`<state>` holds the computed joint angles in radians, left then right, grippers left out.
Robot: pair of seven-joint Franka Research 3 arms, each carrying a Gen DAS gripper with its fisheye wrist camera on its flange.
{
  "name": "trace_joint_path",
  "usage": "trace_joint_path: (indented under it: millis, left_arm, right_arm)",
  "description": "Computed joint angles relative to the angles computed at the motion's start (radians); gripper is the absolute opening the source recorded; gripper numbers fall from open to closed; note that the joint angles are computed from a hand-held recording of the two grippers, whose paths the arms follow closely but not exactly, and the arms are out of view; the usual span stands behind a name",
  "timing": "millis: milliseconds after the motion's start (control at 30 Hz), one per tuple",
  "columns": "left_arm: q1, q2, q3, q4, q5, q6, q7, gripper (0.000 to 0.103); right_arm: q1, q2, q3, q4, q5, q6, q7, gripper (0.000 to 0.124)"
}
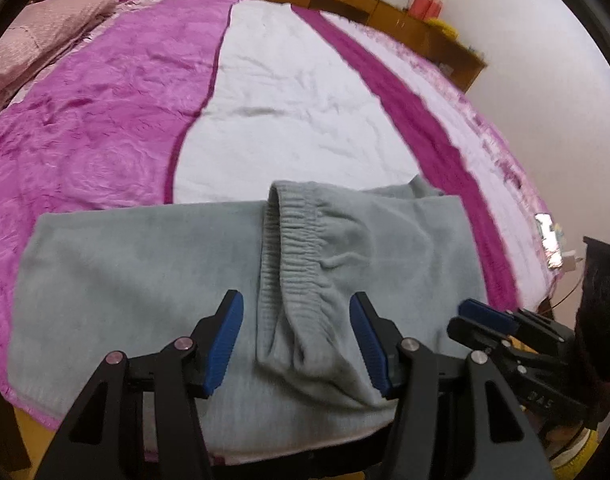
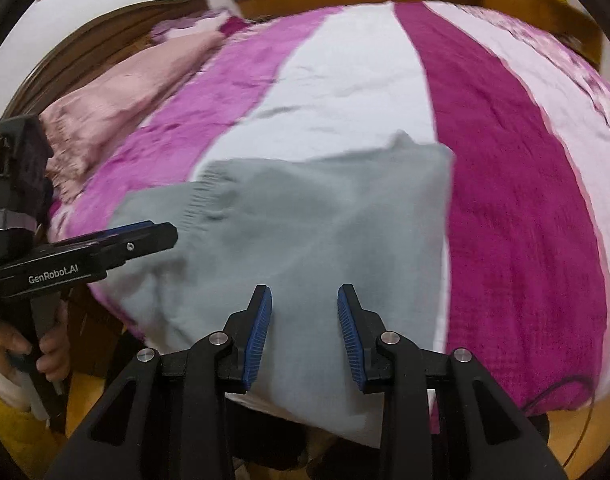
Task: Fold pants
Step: 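Move the open left tool over the folded waistband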
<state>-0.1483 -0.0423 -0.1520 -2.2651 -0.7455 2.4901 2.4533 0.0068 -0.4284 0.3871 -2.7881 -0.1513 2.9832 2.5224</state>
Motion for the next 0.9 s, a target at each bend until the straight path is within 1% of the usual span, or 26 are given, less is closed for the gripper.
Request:
trace_joint_path:
  millis: [67, 200, 333, 467, 533, 600, 767, 900]
  left_arm:
    - [-0.006, 0.023, -0.010, 0.006, 0.041, 0.017, -0.028, 0.058]
    - [-0.008, 0.059, -0.029, 0.013, 0.108, 0.046, -0.073, 0.058]
    - [-0.009, 0.062, -0.042, 0.005, 0.139, 0.080, -0.099, 0.060]
    - [-0.016, 0.069, -0.053, -0.005, 0.164, 0.122, -0.121, 0.063]
    - [-0.021, 0.073, -0.059, -0.008, 0.177, 0.143, -0.131, 0.065]
    - [-0.024, 0.078, -0.063, -0.009, 0.191, 0.158, -0.140, 0.067]
    - [-0.022, 0.083, -0.069, -0.012, 0.184, 0.176, -0.136, 0.068]
    - [-0.022, 0.088, -0.070, -0.006, 0.202, 0.168, -0.161, 0.070]
  right_arm:
    - [0.021, 0.022, -0.026, -0.004, 0.015, 0.000, -0.019, 0.028]
    - [0.005, 0.032, -0.015, -0.025, 0.004, 0.048, -0.033, 0.028]
    - [0.001, 0.040, -0.013, -0.050, 0.028, 0.105, -0.057, 0.028]
    - [0.033, 0.042, -0.039, -0.082, 0.099, 0.175, -0.097, 0.028]
    - [0.060, 0.048, -0.063, -0.098, 0.137, 0.214, -0.117, 0.028]
    - [0.078, 0.053, -0.076, -0.105, 0.168, 0.235, -0.135, 0.028]
    - [0.097, 0.059, -0.081, -0.112, 0.231, 0.257, -0.183, 0.028]
    - [0.141, 0.066, -0.118, -0.121, 0.283, 0.279, -0.225, 0.028]
